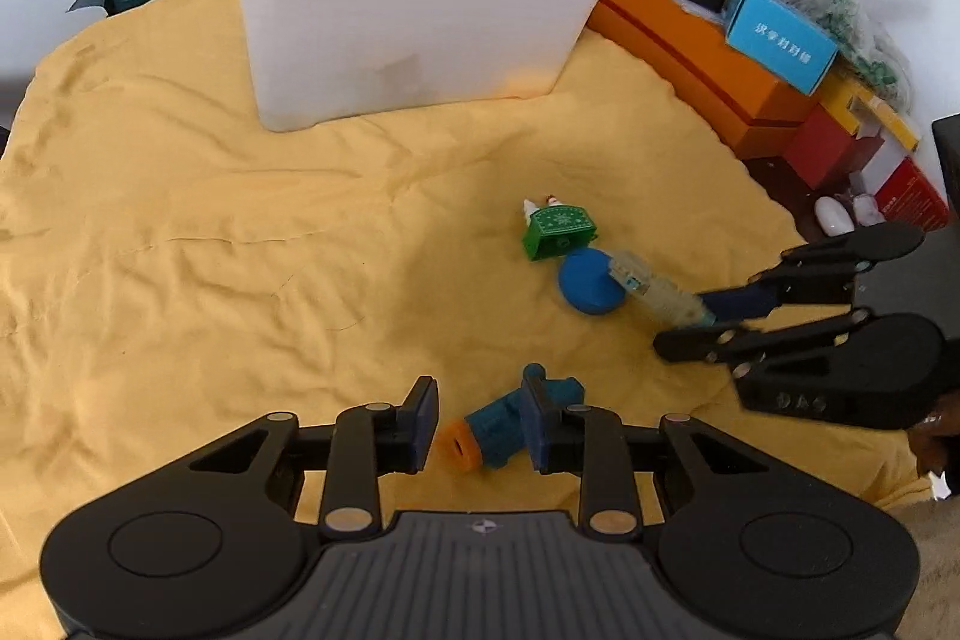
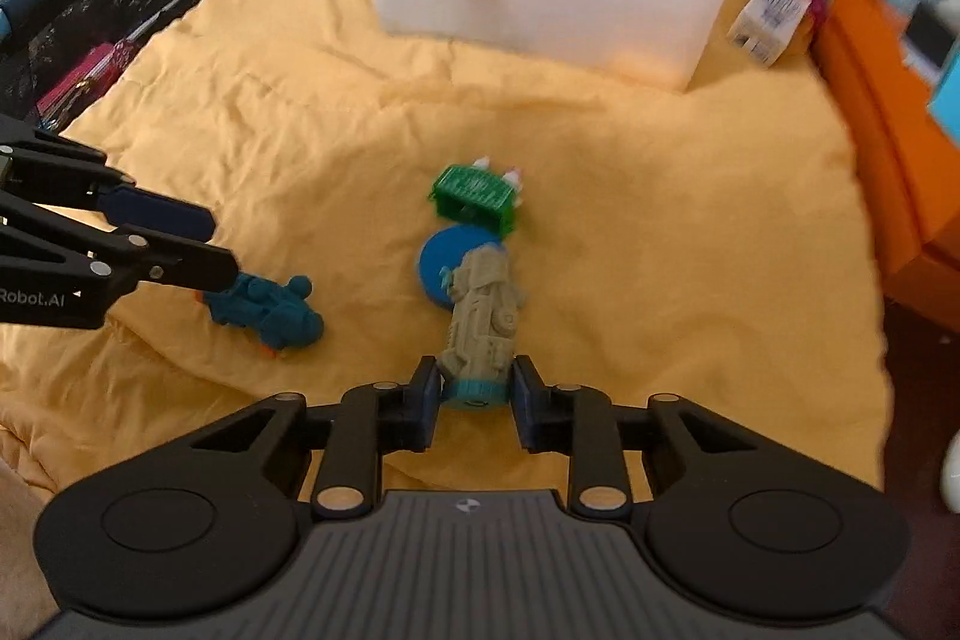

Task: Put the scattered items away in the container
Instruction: 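Carry both figures over the white bin and open both tools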

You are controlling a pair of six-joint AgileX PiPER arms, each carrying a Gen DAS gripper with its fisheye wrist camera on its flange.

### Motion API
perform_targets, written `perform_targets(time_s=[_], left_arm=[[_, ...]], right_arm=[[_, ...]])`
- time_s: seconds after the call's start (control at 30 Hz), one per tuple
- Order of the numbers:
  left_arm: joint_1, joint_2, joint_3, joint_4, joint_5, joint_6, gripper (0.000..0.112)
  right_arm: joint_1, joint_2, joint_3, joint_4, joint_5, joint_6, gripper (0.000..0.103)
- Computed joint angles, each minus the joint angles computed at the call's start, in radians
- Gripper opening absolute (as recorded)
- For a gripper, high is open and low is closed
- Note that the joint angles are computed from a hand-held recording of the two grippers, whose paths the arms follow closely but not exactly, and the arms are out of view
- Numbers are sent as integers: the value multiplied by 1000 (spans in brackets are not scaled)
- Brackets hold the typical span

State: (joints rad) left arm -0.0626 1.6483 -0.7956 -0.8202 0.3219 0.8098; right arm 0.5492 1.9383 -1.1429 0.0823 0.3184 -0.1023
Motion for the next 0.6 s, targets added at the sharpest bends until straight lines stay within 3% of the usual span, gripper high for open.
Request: perform_targets(time_s=[0.07, 0.13, 0.2, 0.27, 0.37, 0.43, 0.5, 0.6], left_arm=[[9, 10, 0, -107, 31, 144, 38], [-13, 20, 4, -143, 17, 255, 45], [-59, 44, -4, -27, -40, 205, 45], [-84, 73, -20, 85, -52, 173, 47], [-91, 98, -34, 141, -39, 172, 45], [-94, 93, -36, 181, -44, 111, 31], [-81, 75, -28, 146, -39, 89, 30], [-44, 27, -10, 14, -4, 139, 30]], right_arm=[[0, -1, 1, -67, 13, 52, 28], [-15, 4, -6, -16, 33, 20, 28], [-24, 11, -11, 60, 52, -40, 29], [-14, 9, 2, 42, 39, -23, 30], [-8, 16, 6, 20, 13, 13, 39], [-11, 26, 7, 35, -15, 6, 39], [-6, 33, 12, 32, -36, 3, 30], [11, 15, 35, -38, -53, 47, 30]])
